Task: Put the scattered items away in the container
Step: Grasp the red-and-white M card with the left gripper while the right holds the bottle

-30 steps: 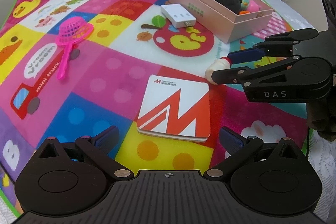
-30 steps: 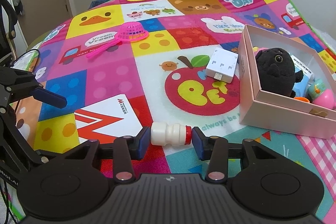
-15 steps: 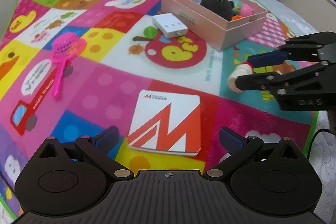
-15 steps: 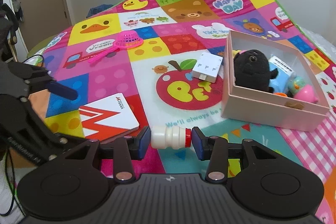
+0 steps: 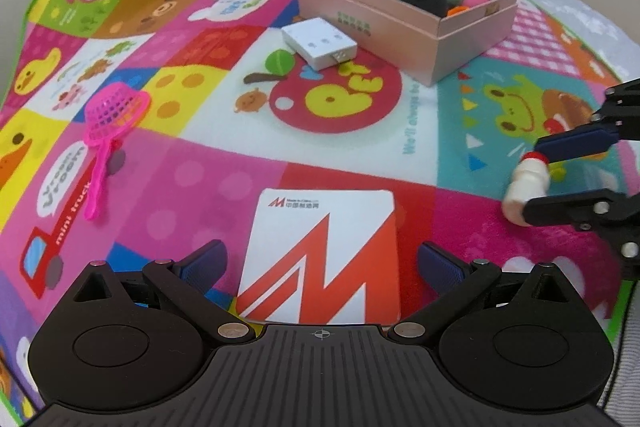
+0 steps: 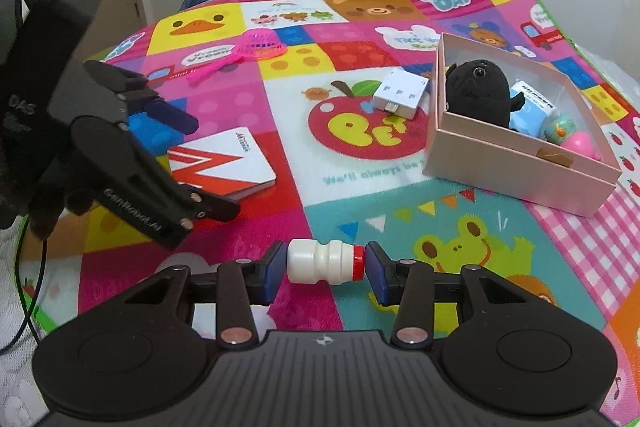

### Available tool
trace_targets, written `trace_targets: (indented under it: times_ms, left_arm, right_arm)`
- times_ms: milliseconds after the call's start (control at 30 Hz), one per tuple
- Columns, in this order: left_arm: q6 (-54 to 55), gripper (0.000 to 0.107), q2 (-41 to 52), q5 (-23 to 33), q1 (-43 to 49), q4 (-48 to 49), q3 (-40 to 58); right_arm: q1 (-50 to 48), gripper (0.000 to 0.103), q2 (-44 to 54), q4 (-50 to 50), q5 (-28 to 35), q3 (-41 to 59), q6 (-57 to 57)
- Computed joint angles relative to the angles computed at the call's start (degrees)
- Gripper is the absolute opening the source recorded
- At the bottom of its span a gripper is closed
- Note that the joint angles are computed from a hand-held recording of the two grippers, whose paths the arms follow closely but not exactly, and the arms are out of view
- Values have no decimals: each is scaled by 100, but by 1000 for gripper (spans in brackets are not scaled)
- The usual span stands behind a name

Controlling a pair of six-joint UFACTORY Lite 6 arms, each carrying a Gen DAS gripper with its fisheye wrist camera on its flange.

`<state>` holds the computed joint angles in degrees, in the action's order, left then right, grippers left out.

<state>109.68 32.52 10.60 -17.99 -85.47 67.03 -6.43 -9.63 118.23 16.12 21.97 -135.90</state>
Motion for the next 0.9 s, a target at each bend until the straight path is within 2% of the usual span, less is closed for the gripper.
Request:
trace_targets:
  times_ms: [233,300,333,367,700,900]
  left_arm:
    - [758,102,-35,73,-6,-631,-96]
    - [796,95,-55,101,-7,-637,-110]
    - [808,86,-67,99,-11,-630,-118]
    - [811,85,-77,92,-14,-624,-122]
    - [1032,85,-238,136,12,-820,-261]
    - [1127,85,-424,159,2,-915,-420]
  right_arm:
    - [-30,43,24,201,-23,-35,-230]
    - [-29,46,98,297,-39,2,-319]
    - [-24,47,117,348,-45,7,-370]
    - [-17,48,129,426,-50,2,-450]
    - [99,47,76,648,-110,-52,-677]
    - [52,43,69,527,-88,-45,-572]
